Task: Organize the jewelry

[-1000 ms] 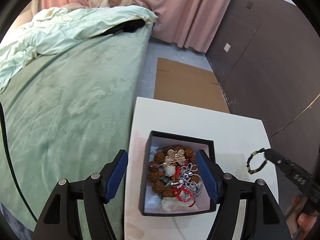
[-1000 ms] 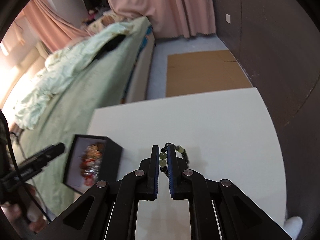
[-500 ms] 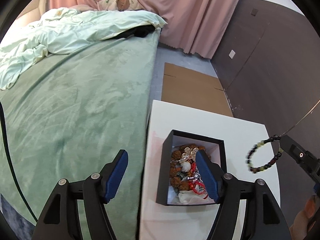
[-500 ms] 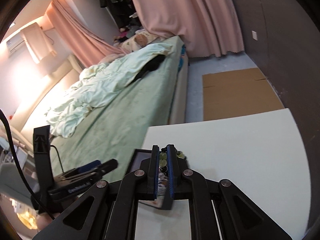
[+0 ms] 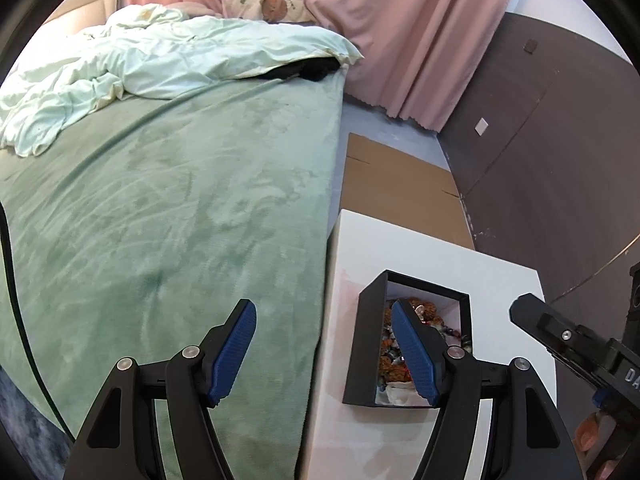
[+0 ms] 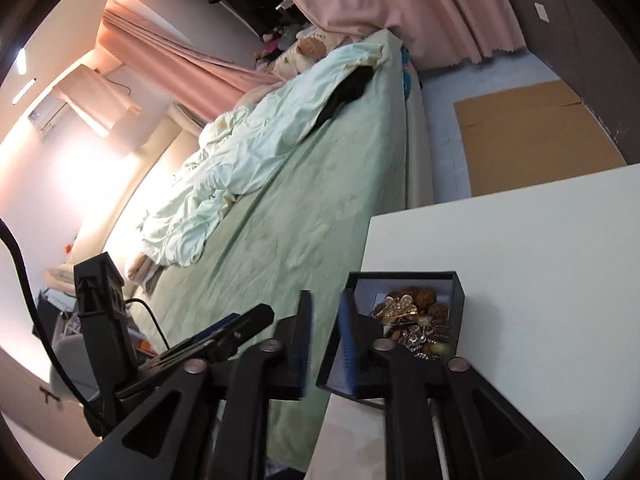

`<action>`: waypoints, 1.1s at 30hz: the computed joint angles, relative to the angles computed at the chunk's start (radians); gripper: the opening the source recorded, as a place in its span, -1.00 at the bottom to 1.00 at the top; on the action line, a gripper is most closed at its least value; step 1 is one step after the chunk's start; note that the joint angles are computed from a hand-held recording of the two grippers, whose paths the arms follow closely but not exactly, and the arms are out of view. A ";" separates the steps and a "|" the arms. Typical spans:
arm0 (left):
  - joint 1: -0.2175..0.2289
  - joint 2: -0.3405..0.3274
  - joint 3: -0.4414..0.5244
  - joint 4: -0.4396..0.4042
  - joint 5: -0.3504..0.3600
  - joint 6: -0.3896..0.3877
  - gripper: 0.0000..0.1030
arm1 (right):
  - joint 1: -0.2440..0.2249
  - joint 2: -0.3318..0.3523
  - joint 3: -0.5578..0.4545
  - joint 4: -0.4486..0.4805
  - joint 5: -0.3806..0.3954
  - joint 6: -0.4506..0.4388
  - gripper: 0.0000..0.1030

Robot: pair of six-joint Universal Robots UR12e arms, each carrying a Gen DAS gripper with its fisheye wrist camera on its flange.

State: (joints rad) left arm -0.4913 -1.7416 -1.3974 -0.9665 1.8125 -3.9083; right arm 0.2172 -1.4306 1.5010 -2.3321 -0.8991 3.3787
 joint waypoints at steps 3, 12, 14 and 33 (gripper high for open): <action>-0.003 -0.001 0.003 -0.003 0.008 0.004 0.38 | -0.010 -0.014 0.019 -0.045 -0.009 0.035 -0.18; -0.021 -0.011 0.014 0.023 0.006 0.039 0.38 | -0.039 -0.058 0.047 0.003 -0.071 0.036 0.09; -0.032 -0.016 0.020 0.030 0.018 0.060 0.51 | -0.041 -0.066 0.046 0.026 -0.086 0.012 0.09; -0.096 -0.010 -0.004 0.237 0.028 0.133 0.93 | -0.072 -0.168 0.110 0.051 -0.270 0.017 0.83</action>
